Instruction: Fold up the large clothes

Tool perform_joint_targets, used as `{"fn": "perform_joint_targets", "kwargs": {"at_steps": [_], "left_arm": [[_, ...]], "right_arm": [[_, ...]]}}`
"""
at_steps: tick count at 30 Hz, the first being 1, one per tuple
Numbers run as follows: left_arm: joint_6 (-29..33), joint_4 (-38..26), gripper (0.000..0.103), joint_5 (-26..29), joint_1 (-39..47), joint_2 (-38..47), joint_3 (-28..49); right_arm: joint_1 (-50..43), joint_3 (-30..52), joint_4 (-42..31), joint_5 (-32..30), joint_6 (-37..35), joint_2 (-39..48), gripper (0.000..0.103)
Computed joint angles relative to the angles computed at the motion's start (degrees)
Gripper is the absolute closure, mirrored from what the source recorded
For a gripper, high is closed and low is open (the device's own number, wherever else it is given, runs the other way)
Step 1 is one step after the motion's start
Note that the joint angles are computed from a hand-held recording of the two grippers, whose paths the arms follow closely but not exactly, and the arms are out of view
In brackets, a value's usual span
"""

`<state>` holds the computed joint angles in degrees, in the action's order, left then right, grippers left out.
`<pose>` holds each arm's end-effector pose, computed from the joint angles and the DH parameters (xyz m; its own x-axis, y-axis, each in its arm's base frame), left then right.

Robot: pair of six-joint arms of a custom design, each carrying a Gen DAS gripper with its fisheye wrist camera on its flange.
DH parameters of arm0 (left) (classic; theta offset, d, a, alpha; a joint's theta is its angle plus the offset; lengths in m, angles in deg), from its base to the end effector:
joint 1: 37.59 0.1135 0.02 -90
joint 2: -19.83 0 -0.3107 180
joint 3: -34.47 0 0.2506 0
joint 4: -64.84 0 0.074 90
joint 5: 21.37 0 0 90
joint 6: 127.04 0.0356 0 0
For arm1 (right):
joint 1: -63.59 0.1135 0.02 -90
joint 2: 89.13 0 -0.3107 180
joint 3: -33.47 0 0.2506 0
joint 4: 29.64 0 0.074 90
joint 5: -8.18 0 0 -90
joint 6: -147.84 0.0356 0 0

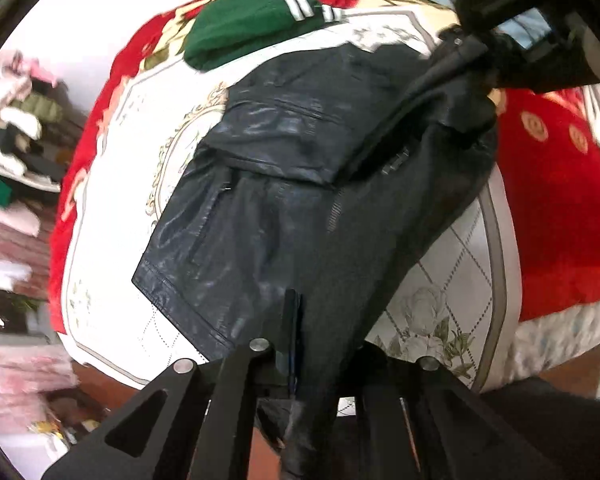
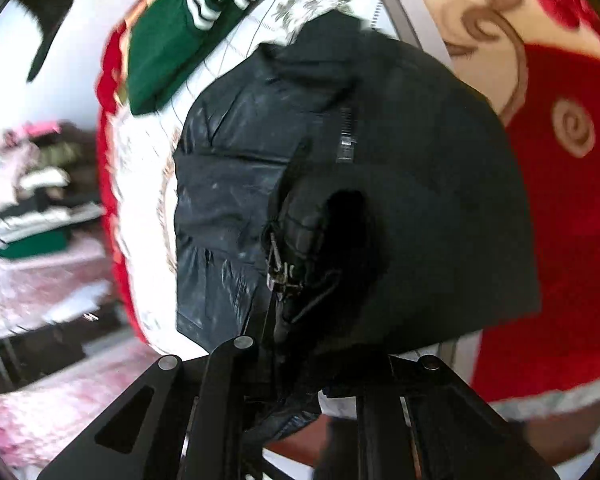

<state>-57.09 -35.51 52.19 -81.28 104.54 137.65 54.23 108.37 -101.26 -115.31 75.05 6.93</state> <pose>0.1836 -0.1615 0.3952 -0.8897 0.3952 -0.2287 0.3498 0.9119 0.2148 0.2809 -0.0264 0.2284 -0.8935 0.3974 0.2094 0.4464 0.7338 0.5121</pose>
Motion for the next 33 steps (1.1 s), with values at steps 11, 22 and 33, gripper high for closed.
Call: {"fn": "perform_joint_targets", "kwargs": {"at_steps": [11,22,33], "left_arm": [[21.0,12.9,0.086,19.1,37.0,8.2,0.2],[22.8,15.8,0.020,24.9,55.3,19.8,8.3],[21.8,24.5,0.020,13.8,51.0,23.9,1.4]], "right_arm": [[23.4,51.6,-13.3,7.9,14.7,34.3,0.086],[25.0,61.2,-2.0,-3.2,21.4,45.7,0.036],[26.7,59.8,-3.0,15.0,14.1,47.7,0.084]]}}
